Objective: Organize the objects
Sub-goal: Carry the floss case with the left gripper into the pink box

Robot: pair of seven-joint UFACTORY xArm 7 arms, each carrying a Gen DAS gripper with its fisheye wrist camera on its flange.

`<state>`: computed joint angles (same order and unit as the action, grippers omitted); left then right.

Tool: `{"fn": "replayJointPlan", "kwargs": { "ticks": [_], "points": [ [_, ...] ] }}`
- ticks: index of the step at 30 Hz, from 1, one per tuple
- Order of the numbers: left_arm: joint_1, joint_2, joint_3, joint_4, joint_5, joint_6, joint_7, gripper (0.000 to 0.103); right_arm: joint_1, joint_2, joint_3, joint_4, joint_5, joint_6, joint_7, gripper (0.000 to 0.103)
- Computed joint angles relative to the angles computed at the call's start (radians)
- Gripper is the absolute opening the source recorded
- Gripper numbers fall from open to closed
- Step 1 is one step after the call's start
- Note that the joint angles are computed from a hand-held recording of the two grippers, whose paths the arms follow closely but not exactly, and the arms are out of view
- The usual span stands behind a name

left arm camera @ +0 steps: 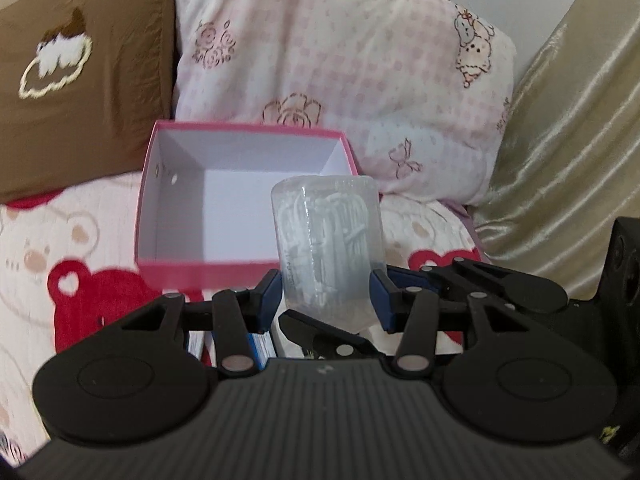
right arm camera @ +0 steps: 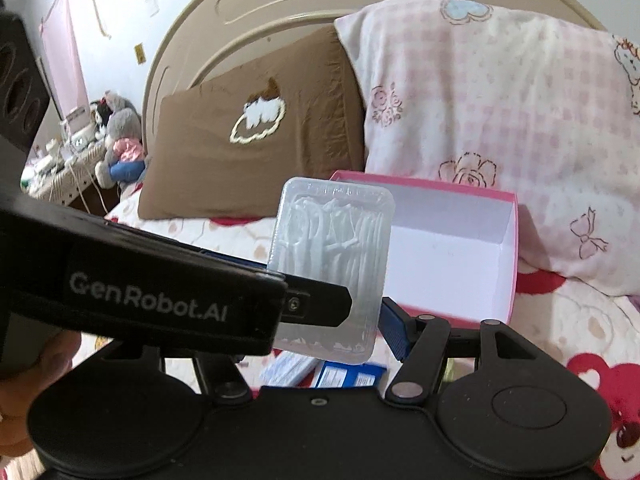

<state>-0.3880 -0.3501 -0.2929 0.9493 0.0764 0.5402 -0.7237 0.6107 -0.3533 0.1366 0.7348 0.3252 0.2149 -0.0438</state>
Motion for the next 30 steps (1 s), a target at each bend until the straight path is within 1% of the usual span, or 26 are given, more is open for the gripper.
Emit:
{"fn": "replayJointPlan", "kwargs": {
  "ticks": [1,2,5,7,9,12,14,17,20,22,24,25,30],
  "points": [
    [-0.001,0.028,0.006,0.026,-0.007,0.013,0.010,0.046,0.013,0.023,-0.022,0.017,0.016,-0.007,-0.021,0.068],
    [0.006,0.054,0.007,0.041,0.002,0.002,0.012,0.046,0.017,0.049,-0.036,0.037,0.029,-0.012,-0.039,0.068],
    [0.023,0.136,0.009,0.099,0.044,-0.011,0.002,0.047,-0.004,0.116,-0.043,0.092,0.044,-0.019,-0.074,0.068],
    [0.026,0.192,0.017,0.140,0.070,-0.014,0.001,0.047,-0.004,0.170,-0.061,0.138,0.098,-0.014,-0.129,0.068],
    [0.021,0.253,0.035,0.186,0.068,-0.013,0.012,0.047,-0.013,0.219,-0.070,0.183,0.158,-0.003,-0.193,0.068],
    [0.009,0.337,0.063,0.248,0.035,-0.014,0.044,0.047,-0.055,0.295,-0.061,0.257,0.189,0.025,-0.251,0.067],
    [0.004,0.382,0.079,0.272,0.027,-0.033,0.054,0.047,-0.091,0.354,-0.049,0.312,0.175,0.045,-0.263,0.066],
    [0.000,0.444,0.098,0.306,0.008,-0.064,0.075,0.046,-0.138,0.426,-0.021,0.371,0.198,0.047,-0.284,0.066],
    [0.006,0.509,0.106,0.336,-0.058,-0.091,0.133,0.046,-0.174,0.471,0.014,0.381,0.200,0.000,-0.279,0.066],
    [0.002,0.549,0.117,0.357,-0.060,-0.096,0.140,0.047,-0.199,0.509,0.039,0.388,0.197,-0.034,-0.279,0.066],
    [-0.002,0.585,0.128,0.367,-0.056,-0.115,0.142,0.047,-0.242,0.555,0.078,0.417,0.227,-0.036,-0.305,0.066],
    [-0.001,0.600,0.131,0.369,-0.061,-0.130,0.144,0.047,-0.256,0.578,0.090,0.432,0.223,-0.036,-0.300,0.066],
    [0.052,0.668,0.098,0.376,-0.193,-0.185,0.232,0.047,-0.248,0.670,0.071,0.492,0.069,-0.037,-0.168,0.066]
  ]
}}
